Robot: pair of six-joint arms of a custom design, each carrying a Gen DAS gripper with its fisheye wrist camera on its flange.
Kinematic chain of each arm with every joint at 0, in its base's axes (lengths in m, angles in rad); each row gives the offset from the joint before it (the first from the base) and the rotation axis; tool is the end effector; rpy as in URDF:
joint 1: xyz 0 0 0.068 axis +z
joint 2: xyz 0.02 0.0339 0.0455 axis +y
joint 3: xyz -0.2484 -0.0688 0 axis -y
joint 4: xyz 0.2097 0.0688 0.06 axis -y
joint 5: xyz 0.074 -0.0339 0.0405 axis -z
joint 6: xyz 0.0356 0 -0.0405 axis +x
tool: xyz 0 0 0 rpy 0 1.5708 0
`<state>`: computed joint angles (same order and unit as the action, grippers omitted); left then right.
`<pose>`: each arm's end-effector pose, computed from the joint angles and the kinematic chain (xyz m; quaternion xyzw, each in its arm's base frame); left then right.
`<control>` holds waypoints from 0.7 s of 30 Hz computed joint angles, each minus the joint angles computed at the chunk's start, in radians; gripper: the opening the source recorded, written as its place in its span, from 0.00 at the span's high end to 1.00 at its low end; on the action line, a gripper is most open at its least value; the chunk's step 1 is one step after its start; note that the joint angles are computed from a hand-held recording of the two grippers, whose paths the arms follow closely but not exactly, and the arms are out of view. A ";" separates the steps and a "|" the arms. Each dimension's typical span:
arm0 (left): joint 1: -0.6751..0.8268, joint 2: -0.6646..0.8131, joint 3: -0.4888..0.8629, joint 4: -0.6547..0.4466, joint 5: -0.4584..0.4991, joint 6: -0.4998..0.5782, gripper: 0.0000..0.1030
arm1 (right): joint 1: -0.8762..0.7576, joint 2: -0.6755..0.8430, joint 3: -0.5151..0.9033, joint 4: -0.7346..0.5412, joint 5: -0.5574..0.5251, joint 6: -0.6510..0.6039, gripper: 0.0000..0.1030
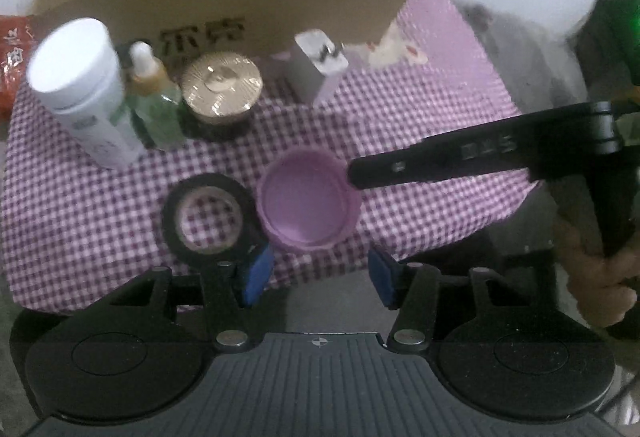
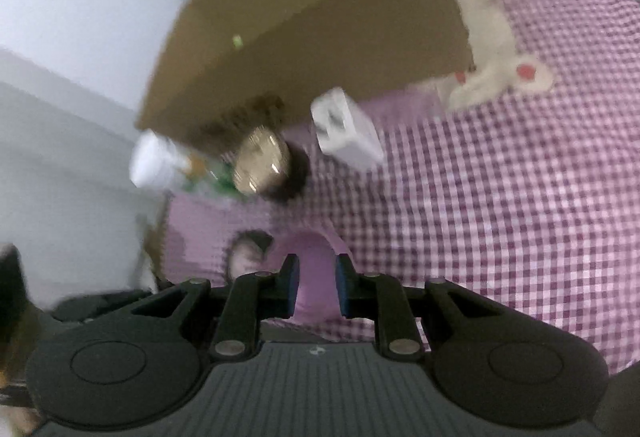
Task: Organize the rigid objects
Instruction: 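Move the right gripper back to the pink lid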
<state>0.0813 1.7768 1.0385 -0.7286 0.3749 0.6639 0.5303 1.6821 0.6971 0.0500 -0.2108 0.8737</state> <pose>0.2775 0.0095 0.1533 0.2911 0.9370 -0.1548 0.1153 0.2362 0.1471 0.1312 0.1290 0.9364 0.2770 0.1728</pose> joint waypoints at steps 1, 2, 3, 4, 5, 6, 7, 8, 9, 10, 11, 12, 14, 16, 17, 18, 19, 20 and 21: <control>-0.014 0.001 -0.010 0.013 -0.013 -0.009 0.49 | 0.008 0.028 0.012 0.008 0.002 -0.010 0.80; -0.024 0.004 -0.020 0.027 -0.024 -0.013 0.49 | 0.010 0.057 0.029 0.010 0.001 -0.024 0.79; -0.035 0.009 -0.025 0.040 -0.040 -0.023 0.49 | 0.014 0.086 0.051 0.006 0.005 -0.035 0.79; -0.045 0.015 -0.026 0.049 -0.050 -0.032 0.49 | 0.024 0.084 0.045 0.004 0.024 -0.046 0.79; -0.055 0.017 -0.030 0.057 -0.059 -0.041 0.49 | 0.032 0.102 0.061 0.003 0.039 -0.059 0.79; -0.059 0.021 -0.032 0.063 -0.065 -0.045 0.49 | 0.029 0.114 0.071 0.005 0.035 -0.064 0.79; -0.061 0.028 -0.028 0.066 -0.069 -0.046 0.49 | 0.024 0.138 0.081 0.023 0.025 -0.063 0.79; -0.064 0.034 -0.028 0.072 -0.071 -0.052 0.49 | 0.024 0.168 0.087 0.052 0.016 -0.061 0.79; -0.067 0.039 -0.024 0.070 -0.071 -0.058 0.49 | 0.022 0.173 0.092 0.053 0.014 -0.066 0.79; -0.076 0.038 -0.027 0.078 -0.073 -0.070 0.49 | 0.020 0.181 0.101 0.048 0.013 -0.076 0.79; -0.077 0.038 -0.031 0.086 -0.072 -0.073 0.49 | 0.018 0.187 0.110 0.041 0.010 -0.083 0.79; -0.082 0.048 -0.031 0.098 -0.072 -0.079 0.49 | 0.018 0.192 0.113 0.041 0.014 -0.086 0.79; -0.088 0.054 -0.030 0.112 -0.074 -0.088 0.49 | 0.023 0.199 0.115 0.037 0.021 -0.093 0.79; -0.089 0.061 -0.021 0.112 -0.061 -0.085 0.49 | 0.024 0.193 0.103 0.045 0.029 -0.095 0.81; -0.094 0.068 -0.010 0.109 -0.055 -0.084 0.49 | 0.024 0.210 0.103 0.061 0.031 -0.093 0.81; -0.099 0.072 -0.005 0.108 -0.051 -0.083 0.49 | 0.022 0.207 0.094 0.068 0.033 -0.088 0.81; -0.108 0.076 -0.001 0.108 -0.046 -0.083 0.49 | 0.018 0.201 0.081 0.074 0.036 -0.085 0.82; -0.117 0.079 0.001 0.114 -0.042 -0.082 0.49 | 0.015 0.202 0.071 0.084 0.040 -0.083 0.82; -0.134 0.083 0.000 0.124 -0.042 -0.087 0.49 | 0.009 0.193 0.059 0.083 0.044 -0.084 0.82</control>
<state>-0.0522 1.8601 1.0390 -0.6041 0.3333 0.5771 0.5390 1.8747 0.7559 0.1328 -0.1671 0.7893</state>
